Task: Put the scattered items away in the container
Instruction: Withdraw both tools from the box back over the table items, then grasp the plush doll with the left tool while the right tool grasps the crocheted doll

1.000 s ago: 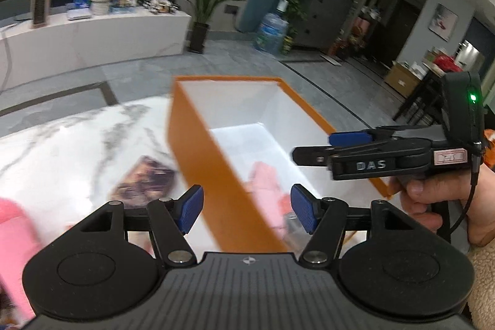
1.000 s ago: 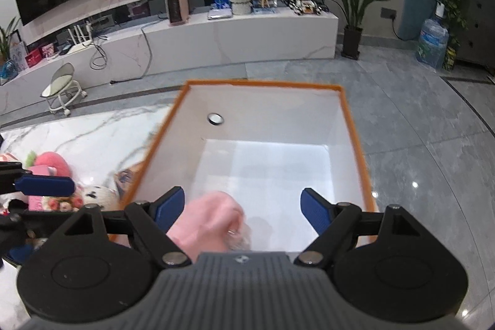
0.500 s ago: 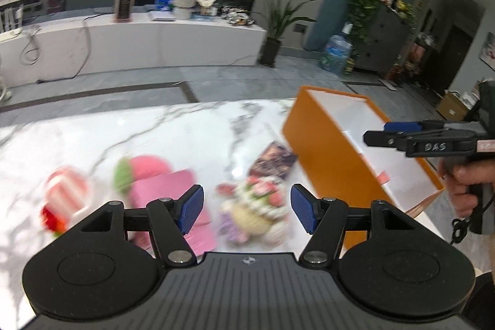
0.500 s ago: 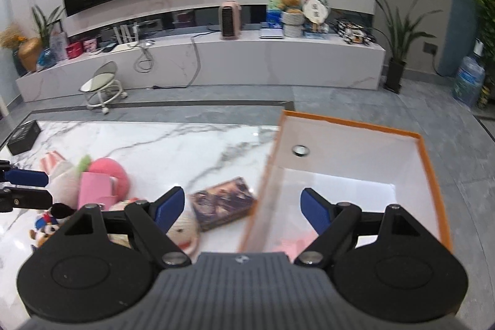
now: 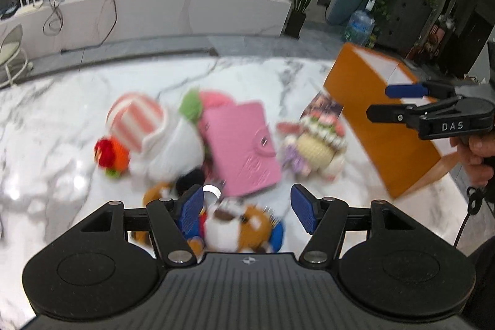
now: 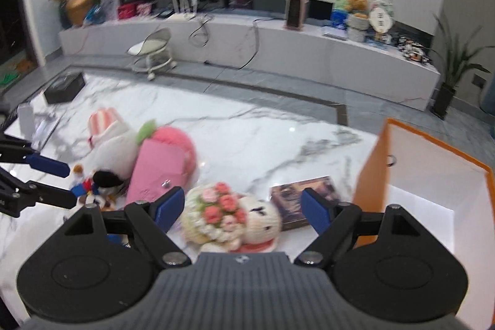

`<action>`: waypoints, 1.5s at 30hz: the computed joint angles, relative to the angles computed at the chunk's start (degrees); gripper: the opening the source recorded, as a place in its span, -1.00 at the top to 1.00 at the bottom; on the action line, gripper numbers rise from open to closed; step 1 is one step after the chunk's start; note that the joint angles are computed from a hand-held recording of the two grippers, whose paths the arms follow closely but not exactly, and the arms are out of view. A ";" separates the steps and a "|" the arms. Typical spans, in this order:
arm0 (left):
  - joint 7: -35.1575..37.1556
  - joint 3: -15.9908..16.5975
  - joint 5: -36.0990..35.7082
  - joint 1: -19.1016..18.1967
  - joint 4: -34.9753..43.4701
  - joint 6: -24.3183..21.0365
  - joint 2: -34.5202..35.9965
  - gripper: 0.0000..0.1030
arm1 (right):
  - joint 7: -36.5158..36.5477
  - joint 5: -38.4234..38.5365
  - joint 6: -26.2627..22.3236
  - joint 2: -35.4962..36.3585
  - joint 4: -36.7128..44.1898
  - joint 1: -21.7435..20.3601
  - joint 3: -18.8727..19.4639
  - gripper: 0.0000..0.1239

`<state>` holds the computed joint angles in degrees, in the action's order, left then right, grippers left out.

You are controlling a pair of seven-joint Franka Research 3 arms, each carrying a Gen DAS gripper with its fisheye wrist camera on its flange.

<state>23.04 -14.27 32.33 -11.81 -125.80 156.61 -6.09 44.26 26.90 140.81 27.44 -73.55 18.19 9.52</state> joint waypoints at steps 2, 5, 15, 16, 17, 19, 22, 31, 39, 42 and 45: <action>1.39 0.20 -1.72 -0.34 -1.35 -0.09 -0.48 -0.43 | -0.35 -0.95 -0.42 0.21 -0.20 0.63 -0.04 -0.36; 2.83 0.30 -3.17 -0.46 -2.45 -0.53 -0.99 -0.43 | -0.37 -2.05 -1.05 0.73 0.04 1.38 -0.15 -0.36; -0.78 -0.09 0.45 1.34 -3.86 -2.60 -2.11 -0.52 | -0.77 -3.12 -0.98 1.82 0.79 2.14 0.07 -0.36; -1.73 -0.18 1.28 1.62 -3.90 -2.98 -2.02 -0.56 | -0.71 -3.14 -1.04 1.92 0.92 2.16 0.04 -0.36; -2.67 -0.23 2.11 1.86 -3.94 -3.37 -1.93 -0.57 | -0.63 -3.17 -1.10 2.05 1.09 2.18 0.01 -0.36; -5.44 -0.19 4.02 2.47 -4.36 -3.41 -1.81 -0.58 | -0.48 -3.31 -1.12 2.26 1.28 2.25 -0.09 -0.36; -9.59 0.47 4.87 3.32 -5.61 -1.12 -1.94 -0.58 | -0.31 -3.50 -1.14 2.53 1.42 2.23 -0.20 -0.36; -8.43 1.30 2.45 3.47 -5.96 1.09 -0.56 -0.57 | -1.01 -2.76 -1.63 4.16 2.49 1.75 0.45 -0.37; -8.20 1.73 2.40 3.60 -5.94 3.97 0.64 -0.57 | -0.54 -6.51 -2.13 6.52 3.50 3.59 -0.91 -0.37; -8.19 1.94 1.98 3.74 -6.29 5.24 0.88 -0.57 | -1.45 -7.54 -0.40 6.56 2.58 3.90 -0.88 -0.39; -8.76 2.02 1.81 3.96 -6.67 6.30 0.97 -0.58 | -1.99 -8.11 0.36 6.62 2.42 4.08 -0.81 -0.36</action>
<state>14.28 -12.24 34.13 -7.84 -132.47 162.92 -5.12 42.27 18.79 141.17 34.06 -71.13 22.26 8.72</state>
